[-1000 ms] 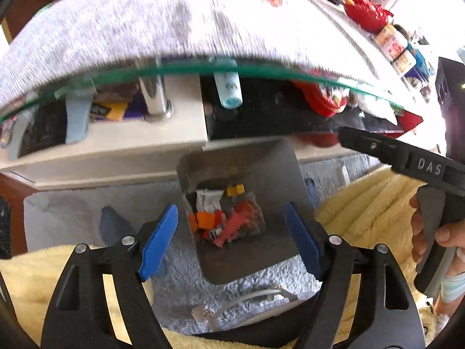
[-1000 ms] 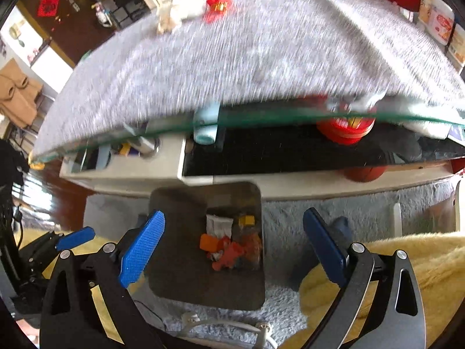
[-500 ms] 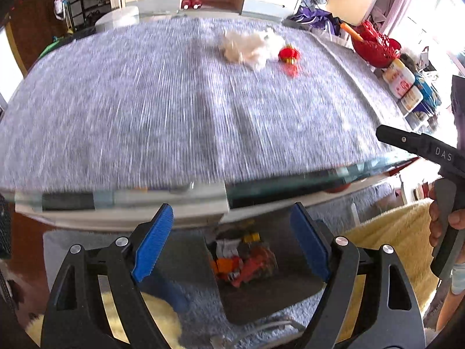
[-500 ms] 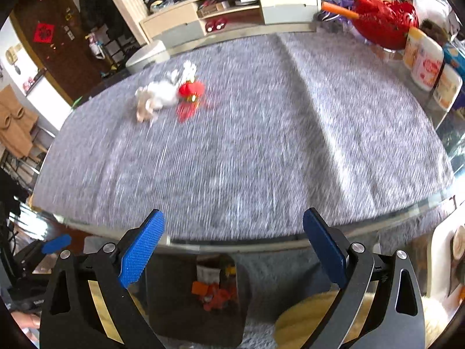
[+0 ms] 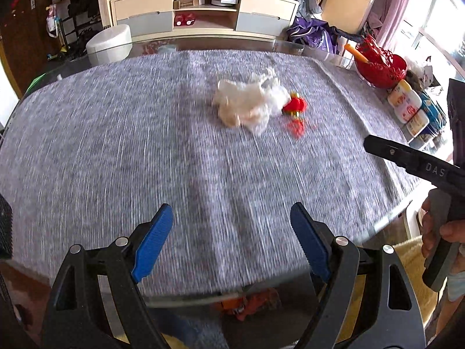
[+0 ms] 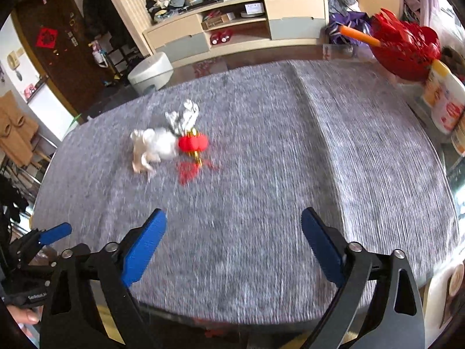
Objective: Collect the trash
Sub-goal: 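Grasp the white plastic bag with the left tool while the right tool grasps the red lantern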
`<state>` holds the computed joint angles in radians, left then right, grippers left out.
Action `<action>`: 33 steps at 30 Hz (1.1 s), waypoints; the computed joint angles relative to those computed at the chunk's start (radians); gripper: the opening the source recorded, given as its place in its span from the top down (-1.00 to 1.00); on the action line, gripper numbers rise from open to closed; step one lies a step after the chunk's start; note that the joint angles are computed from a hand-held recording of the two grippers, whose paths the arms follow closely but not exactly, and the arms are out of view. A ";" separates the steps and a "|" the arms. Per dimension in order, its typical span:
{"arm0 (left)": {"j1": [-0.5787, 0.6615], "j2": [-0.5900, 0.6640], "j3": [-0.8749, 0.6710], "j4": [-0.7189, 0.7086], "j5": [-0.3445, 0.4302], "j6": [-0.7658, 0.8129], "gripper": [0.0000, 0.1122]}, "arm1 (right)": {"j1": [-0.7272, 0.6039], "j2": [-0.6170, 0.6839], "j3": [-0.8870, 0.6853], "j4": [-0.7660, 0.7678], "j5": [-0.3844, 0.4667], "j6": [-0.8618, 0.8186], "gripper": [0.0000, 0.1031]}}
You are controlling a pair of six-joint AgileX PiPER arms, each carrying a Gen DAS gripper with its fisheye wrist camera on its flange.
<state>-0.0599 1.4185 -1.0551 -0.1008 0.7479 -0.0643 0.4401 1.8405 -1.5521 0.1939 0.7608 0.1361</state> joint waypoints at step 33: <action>0.055 0.463 -0.412 -0.202 0.007 0.230 0.87 | 0.036 0.490 -0.677 0.124 0.233 -0.115 0.25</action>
<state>-0.0049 1.8812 -1.4675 -0.3024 0.7550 0.1655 0.4761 2.3308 -2.2286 0.3177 0.9940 0.0209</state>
